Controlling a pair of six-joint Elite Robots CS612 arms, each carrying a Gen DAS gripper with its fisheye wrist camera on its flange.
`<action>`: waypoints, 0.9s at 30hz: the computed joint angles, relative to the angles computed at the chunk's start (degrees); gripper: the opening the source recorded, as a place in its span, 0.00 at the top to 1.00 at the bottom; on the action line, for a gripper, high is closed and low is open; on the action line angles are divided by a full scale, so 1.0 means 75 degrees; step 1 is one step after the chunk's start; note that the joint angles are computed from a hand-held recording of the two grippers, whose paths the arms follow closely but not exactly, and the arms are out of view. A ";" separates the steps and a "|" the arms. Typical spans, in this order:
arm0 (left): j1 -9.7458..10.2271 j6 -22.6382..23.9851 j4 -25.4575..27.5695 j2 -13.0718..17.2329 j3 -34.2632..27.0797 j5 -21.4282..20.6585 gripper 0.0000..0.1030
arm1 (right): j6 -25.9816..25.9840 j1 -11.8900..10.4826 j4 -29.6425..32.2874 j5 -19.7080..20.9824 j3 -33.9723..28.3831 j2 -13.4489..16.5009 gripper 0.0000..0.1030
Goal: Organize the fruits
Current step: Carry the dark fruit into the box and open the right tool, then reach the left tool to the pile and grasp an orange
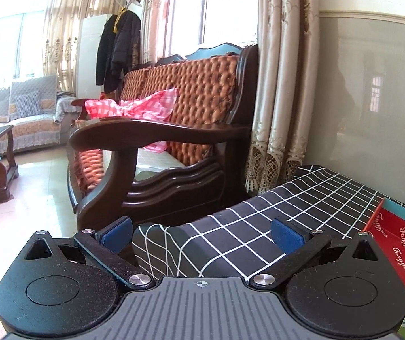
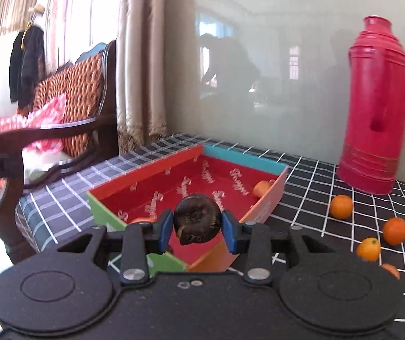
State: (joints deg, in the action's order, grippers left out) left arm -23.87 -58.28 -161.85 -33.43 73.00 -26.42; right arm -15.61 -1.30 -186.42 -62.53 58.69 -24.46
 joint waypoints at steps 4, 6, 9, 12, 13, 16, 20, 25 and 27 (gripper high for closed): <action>-0.0003 0.0066 -0.0107 0.0021 -0.0012 -0.0012 0.00 | 0.0362 -0.0047 -0.0881 -0.0216 0.0179 0.0013 0.29; -0.0016 0.0218 -0.0162 0.0062 -0.0078 -0.0040 0.00 | 0.0552 -0.0109 -0.1136 -0.0193 0.0228 -0.0008 0.28; -0.0043 0.0542 -0.0325 0.0148 -0.0229 -0.0127 0.00 | 0.0860 -0.0180 -0.1384 -0.0503 0.0257 -0.0016 0.22; -0.0092 0.1043 -0.0609 0.0264 -0.0416 -0.0181 0.00 | 0.1217 -0.0246 -0.1689 -0.1048 0.0318 -0.0022 0.10; -0.0114 0.1280 -0.0769 0.0312 -0.0486 -0.0201 0.00 | 0.1347 -0.0273 -0.1793 -0.1249 0.0336 -0.0031 0.08; -0.0203 0.2154 -0.1422 0.0500 -0.0748 -0.0269 0.00 | 0.1858 -0.0350 -0.2100 -0.1943 0.0324 -0.0025 0.06; -0.0343 0.3600 -0.2649 0.0800 -0.1163 -0.0597 0.00 | 0.2501 -0.0426 -0.2386 -0.3126 0.0278 0.0025 0.06; -0.0516 0.5204 -0.3780 0.1170 -0.1767 -0.1443 0.00 | 0.2804 -0.0435 -0.2332 -0.4792 0.0158 0.0089 0.06; -0.0588 0.5741 -0.4071 0.1319 -0.2022 -0.1822 0.00 | 0.2832 -0.0448 -0.2327 -0.5329 0.0106 0.0128 0.06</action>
State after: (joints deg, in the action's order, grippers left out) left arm -28.28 -15.22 -192.38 -23.53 57.83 -40.09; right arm 5.62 -4.66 -203.88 -102.50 59.49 -23.50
